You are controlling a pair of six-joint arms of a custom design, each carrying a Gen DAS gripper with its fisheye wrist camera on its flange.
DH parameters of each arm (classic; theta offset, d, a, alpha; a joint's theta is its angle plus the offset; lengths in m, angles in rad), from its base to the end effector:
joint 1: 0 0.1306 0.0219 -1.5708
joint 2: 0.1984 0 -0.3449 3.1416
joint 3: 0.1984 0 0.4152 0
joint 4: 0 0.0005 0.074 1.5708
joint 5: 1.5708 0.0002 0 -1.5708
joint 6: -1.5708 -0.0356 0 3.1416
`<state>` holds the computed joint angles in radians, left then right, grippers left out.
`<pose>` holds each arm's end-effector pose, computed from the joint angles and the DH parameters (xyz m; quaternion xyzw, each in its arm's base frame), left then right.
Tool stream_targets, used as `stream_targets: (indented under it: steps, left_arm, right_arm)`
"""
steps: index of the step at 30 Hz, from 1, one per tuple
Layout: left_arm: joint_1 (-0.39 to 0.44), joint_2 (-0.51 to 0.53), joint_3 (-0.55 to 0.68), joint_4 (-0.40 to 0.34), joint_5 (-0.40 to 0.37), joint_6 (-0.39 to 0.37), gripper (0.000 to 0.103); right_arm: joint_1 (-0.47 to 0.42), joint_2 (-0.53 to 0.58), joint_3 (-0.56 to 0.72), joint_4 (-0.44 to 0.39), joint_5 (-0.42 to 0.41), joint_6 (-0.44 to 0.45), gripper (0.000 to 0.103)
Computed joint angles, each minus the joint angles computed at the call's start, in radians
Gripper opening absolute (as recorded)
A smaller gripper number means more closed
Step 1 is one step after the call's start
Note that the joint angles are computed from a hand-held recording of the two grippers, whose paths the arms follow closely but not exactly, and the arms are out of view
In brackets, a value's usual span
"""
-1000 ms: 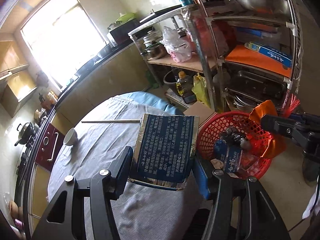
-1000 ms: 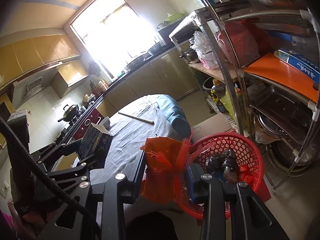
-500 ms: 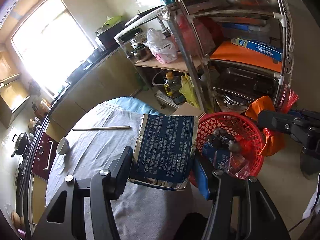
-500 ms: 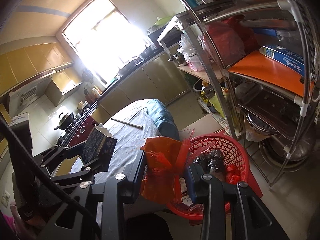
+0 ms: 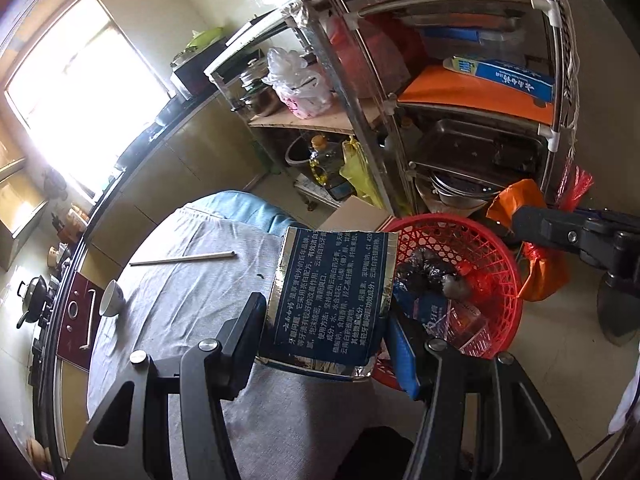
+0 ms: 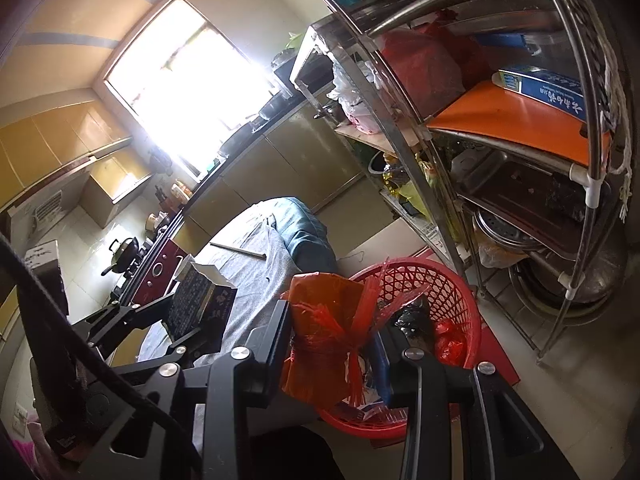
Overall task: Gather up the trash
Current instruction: 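Carry the orange bag with the right tool while the left tool carries the blue box over the basket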
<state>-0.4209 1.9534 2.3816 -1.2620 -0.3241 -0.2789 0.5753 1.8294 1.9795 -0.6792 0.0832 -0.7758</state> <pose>0.6079 -0.2603 0.5114 0.2610 0.8848 0.1249 0.3653 0.5716 0.3665 0.4468 0.1073 0.8602 0.2827 0.4105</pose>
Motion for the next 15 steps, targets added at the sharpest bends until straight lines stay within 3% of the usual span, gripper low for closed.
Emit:
stream_targets:
  steps: [15]
  left_arm:
    - [0.000,0.063,0.044,-0.048,0.018,-0.011,0.059]
  right_arm:
    - [-0.020,0.010,-0.015,-0.003,-0.022,-0.041,0.039]
